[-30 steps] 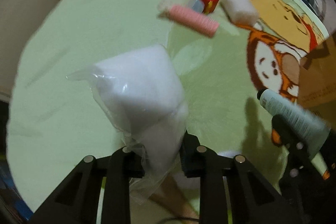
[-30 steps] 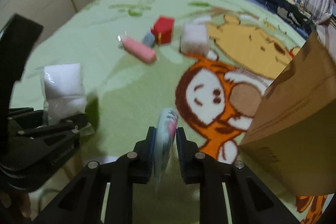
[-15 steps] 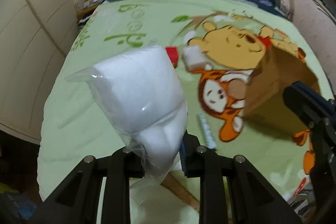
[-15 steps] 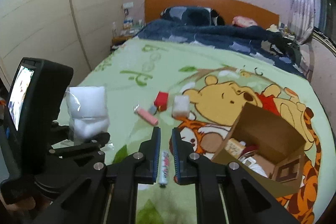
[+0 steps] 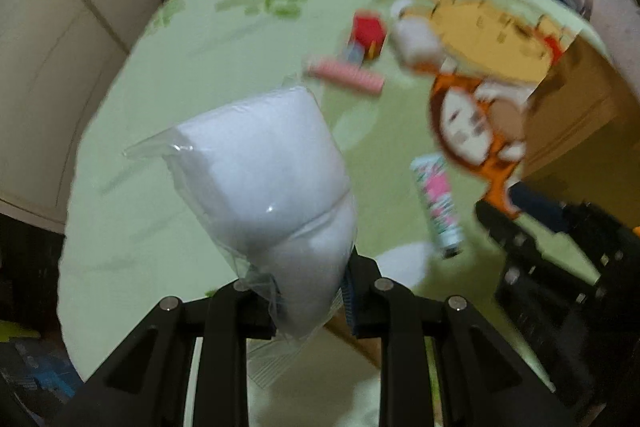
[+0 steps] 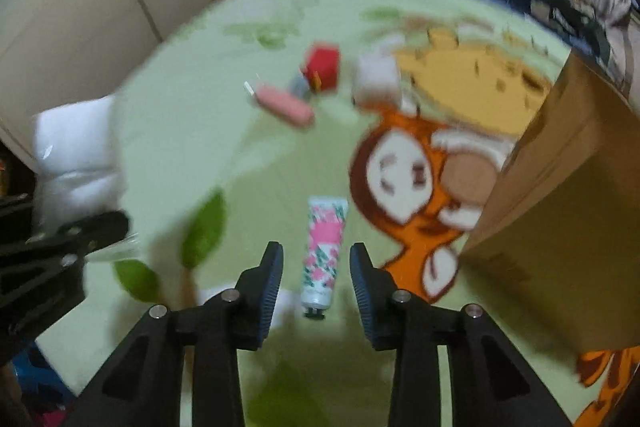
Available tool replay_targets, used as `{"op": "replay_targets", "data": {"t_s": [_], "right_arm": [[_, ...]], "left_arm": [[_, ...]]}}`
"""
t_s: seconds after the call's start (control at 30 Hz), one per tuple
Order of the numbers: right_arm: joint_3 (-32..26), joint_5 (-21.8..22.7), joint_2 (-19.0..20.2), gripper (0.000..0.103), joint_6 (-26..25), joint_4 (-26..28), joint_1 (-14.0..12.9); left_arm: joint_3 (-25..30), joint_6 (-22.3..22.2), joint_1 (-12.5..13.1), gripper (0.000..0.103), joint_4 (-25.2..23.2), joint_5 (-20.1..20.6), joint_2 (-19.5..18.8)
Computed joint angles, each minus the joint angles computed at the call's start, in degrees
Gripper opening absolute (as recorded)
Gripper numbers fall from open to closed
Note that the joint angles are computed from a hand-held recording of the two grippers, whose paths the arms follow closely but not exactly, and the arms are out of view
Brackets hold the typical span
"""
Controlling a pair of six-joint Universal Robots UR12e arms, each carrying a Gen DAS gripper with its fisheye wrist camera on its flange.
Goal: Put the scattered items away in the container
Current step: 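Grasp the floral hand cream tube with the right tool while the left tool holds the cotton pads, then carry the cotton pads with the left tool while the right tool carries the tube toward the box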
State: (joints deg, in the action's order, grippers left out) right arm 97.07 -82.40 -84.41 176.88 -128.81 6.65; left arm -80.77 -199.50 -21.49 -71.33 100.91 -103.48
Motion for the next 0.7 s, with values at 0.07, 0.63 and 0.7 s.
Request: {"op": "replay_targets", "data": {"t_s": [0.07, 0.63, 0.7], "right_arm": [[-0.10, -0.48, 1.24, 0.040, 1.99, 2.13, 0.07], [-2.29, -2.93, 4.80, 0.028, -1.84, 6.02, 2.63], [-1.59, -1.96, 3.17, 0.028, -0.88, 5.22, 2.20]], "left_arm": [[-1.75, 0.06, 0.69, 0.024, 0.57, -0.80, -0.31], [-5.66, -0.70, 2.02, 0.024, 1.35, -3.44, -0.45], [-5.42, -0.47, 1.64, 0.024, 1.26, -3.15, 0.03]]}}
